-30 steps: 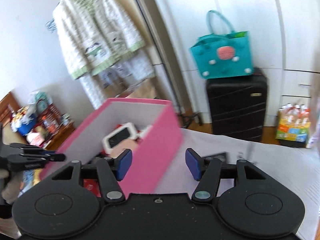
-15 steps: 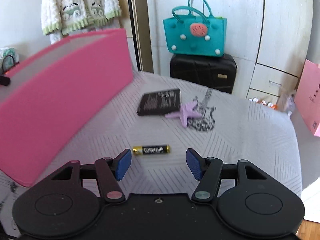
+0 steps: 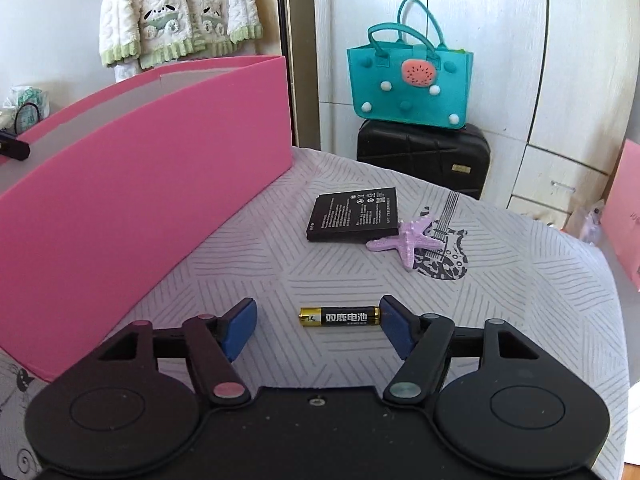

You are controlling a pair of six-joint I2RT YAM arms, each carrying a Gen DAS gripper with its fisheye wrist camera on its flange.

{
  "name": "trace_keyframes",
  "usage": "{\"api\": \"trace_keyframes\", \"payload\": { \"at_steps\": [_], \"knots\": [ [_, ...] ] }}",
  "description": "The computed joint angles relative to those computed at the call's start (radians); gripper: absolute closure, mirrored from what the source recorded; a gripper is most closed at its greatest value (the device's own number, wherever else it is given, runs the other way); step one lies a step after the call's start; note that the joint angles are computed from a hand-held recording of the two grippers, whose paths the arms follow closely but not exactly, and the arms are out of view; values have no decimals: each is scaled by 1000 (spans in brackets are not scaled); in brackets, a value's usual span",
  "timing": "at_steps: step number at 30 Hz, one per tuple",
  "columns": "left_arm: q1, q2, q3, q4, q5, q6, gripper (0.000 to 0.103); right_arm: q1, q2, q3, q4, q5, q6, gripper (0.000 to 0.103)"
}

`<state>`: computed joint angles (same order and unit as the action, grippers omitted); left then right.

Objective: Organize rigid objects
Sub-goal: 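Grasp the second AA battery and carry it over the pink box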

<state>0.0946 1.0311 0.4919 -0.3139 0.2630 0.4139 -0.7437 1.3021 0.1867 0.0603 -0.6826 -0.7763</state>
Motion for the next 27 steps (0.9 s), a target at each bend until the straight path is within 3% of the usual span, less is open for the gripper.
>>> {"api": "trace_keyframes", "payload": {
  "at_steps": [2, 3, 8, 10, 13, 16, 18, 20, 23, 27],
  "knots": [
    [2, -1, -2, 2, 2, -4, 91, -7, -18, -20, 27, 1, 41, 44],
    [4, -3, -2, 2, 5, -4, 91, -8, -32, -34, 53, 14, 73, 54],
    [11, -4, -4, 3, 14, -3, 91, -12, -61, -31, 31, 25, 143, 55],
    [10, -5, -4, 2, 14, -6, 91, -22, -144, -31, -51, -15, 147, 54],
    [4, -14, -13, 9, 10, -20, 91, -105, -276, 51, -374, -208, 90, 54],
    [-7, -25, -24, 19, -4, -31, 91, -174, -235, 204, -838, -461, -191, 54],
    [-7, -21, -21, 18, -3, -32, 91, -112, -246, 258, -1006, -506, -294, 54],
    [-9, -23, -22, 14, -3, -34, 91, 29, -330, 263, -958, -470, -150, 54],
    [-8, -23, -23, 13, -2, -29, 91, 332, -490, 234, -717, -254, 190, 54],
    [-7, -26, -28, 18, -1, -30, 91, 645, -411, 276, -594, 5, 269, 54]
  ]
}}
